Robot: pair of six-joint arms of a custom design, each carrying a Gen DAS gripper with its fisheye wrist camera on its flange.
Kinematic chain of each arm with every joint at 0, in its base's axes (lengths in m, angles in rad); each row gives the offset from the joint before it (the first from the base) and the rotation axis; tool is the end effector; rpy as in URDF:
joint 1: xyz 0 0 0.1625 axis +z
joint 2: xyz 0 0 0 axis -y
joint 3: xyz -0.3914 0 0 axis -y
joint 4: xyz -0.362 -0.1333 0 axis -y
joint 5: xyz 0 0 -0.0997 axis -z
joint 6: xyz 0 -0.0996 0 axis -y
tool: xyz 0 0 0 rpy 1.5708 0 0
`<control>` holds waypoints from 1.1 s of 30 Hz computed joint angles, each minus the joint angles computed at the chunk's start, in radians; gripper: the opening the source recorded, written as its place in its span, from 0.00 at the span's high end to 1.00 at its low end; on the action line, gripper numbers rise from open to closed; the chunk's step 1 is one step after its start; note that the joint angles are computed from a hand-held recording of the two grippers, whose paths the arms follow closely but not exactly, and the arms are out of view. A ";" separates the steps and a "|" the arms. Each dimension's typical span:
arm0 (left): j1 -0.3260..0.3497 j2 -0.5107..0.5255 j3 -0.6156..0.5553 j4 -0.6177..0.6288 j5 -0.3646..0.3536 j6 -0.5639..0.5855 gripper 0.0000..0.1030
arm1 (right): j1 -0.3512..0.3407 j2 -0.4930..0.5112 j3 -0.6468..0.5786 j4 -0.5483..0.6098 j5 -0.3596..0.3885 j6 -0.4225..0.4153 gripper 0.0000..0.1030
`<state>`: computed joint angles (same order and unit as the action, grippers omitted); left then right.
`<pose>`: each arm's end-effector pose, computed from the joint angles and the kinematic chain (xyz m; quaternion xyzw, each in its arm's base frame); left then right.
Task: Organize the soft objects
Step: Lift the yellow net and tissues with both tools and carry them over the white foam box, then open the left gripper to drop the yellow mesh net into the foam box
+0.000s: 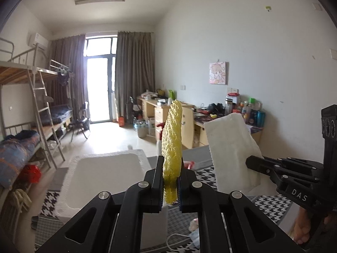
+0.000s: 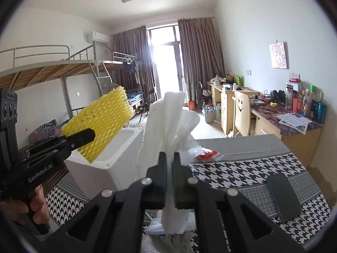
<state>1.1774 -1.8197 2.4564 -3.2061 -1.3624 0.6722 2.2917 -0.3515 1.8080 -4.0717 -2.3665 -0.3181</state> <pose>0.0154 -0.3643 0.3577 0.4006 0.7774 -0.4589 0.1566 0.3893 -0.3489 -0.0112 0.2289 -0.7895 0.5177 0.2370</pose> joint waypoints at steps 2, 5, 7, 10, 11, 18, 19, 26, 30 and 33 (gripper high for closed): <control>0.003 0.008 -0.007 -0.017 0.008 0.000 0.90 | -0.001 0.000 -0.007 0.002 0.011 -0.005 0.93; 0.004 0.029 -0.021 -0.048 0.039 -0.012 0.90 | -0.004 0.002 -0.017 0.008 0.025 -0.012 0.93; 0.000 0.036 -0.024 -0.068 0.064 -0.024 0.90 | -0.008 0.002 -0.026 0.020 0.036 -0.008 0.93; -0.003 0.056 -0.031 -0.107 0.106 -0.036 0.90 | -0.013 0.001 -0.033 0.037 0.055 -0.004 0.93; 0.000 0.060 -0.032 -0.118 0.113 -0.036 0.90 | -0.014 0.002 -0.037 0.046 0.062 -0.002 0.93; 0.013 0.082 -0.051 -0.158 0.147 -0.031 0.90 | -0.017 0.007 -0.062 0.087 0.107 -0.006 0.93; 0.013 0.083 -0.051 -0.163 0.151 -0.031 0.90 | -0.017 0.008 -0.066 0.092 0.112 -0.006 0.93; 0.006 0.101 -0.056 -0.202 0.195 -0.034 0.90 | -0.014 0.022 -0.108 0.156 0.150 -0.001 0.93; 0.016 0.117 -0.075 -0.205 0.201 -0.029 0.90 | -0.012 0.031 -0.134 0.186 0.162 -0.006 0.93; 0.013 0.126 -0.079 -0.210 0.216 -0.028 0.90 | -0.012 0.033 -0.148 0.204 0.168 -0.010 0.93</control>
